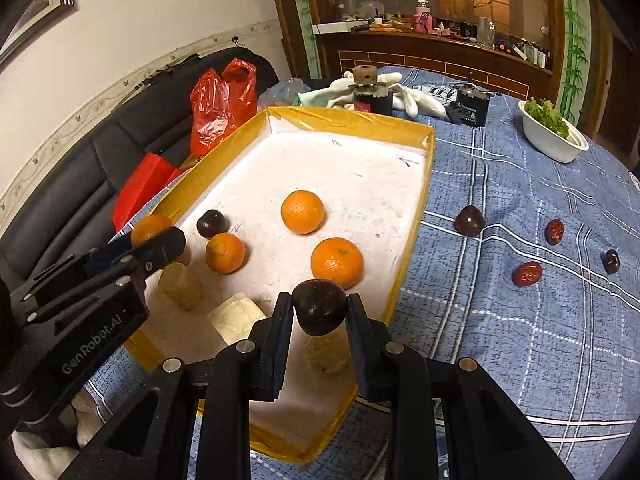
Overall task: Organize fruits
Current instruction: 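Release the orange into the tray with the left tool while the right tool releases the plum there, then grasp a red date with the left tool while the right tool grasps a dark plum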
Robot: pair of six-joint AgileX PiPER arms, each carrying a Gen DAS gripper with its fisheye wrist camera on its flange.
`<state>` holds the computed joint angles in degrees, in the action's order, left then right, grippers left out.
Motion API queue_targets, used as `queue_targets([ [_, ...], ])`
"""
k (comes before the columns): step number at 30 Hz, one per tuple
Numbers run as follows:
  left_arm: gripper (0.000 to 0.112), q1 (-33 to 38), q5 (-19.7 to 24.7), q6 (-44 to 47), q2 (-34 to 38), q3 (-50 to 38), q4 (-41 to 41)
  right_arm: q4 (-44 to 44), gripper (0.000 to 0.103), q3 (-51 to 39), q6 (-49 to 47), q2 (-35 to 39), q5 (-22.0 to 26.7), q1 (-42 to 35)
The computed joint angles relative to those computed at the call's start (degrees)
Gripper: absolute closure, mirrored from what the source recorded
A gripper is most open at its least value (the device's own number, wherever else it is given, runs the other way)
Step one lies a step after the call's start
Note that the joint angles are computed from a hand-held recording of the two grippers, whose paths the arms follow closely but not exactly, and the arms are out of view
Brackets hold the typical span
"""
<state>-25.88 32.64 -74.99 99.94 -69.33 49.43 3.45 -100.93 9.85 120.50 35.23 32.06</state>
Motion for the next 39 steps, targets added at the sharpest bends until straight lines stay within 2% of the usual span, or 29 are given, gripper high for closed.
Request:
queue_targets([
  [2,0.076,0.0,0.3,0.0,-0.2,0.0,0.0,-0.3,0.072,-0.4,0.5,0.3,0.0,0.4],
  [4,0.061,-0.4,1.0,-0.8,-0.6,0.0,0.9,0.9,0.072,-0.8,-0.3,0.7,0.3,0.3],
  [8,0.053,-2.8,3.6,-4.8,-2.4,0.7,5.4,3.1,0.071,0.2,-1.4,0.0,-0.2,0.1],
  [11,0.046,-4.7,6.0,-6.6,-3.5,0.6,7.9,3.8,0.064,1.9,-1.7,-1.3,-1.3,-0.1],
  [13,0.041,-6.0,7.3,-7.1,-4.3,0.4,8.8,3.9,0.063,3.5,-1.8,-2.7,-2.3,-0.1],
  [28,0.032,-17.0,17.1,-8.3,-6.9,-2.1,13.1,9.9,0.054,19.3,-7.2,-15.1,-10.6,-4.0],
  [35,0.029,-22.4,21.4,-6.0,-4.3,-6.6,14.0,17.5,0.052,27.5,-14.9,-20.6,-13.6,-10.2],
  [39,0.028,-24.2,22.4,-4.4,-2.5,-8.6,13.9,23.0,0.051,30.9,-20.6,-22.7,-14.0,-15.0],
])
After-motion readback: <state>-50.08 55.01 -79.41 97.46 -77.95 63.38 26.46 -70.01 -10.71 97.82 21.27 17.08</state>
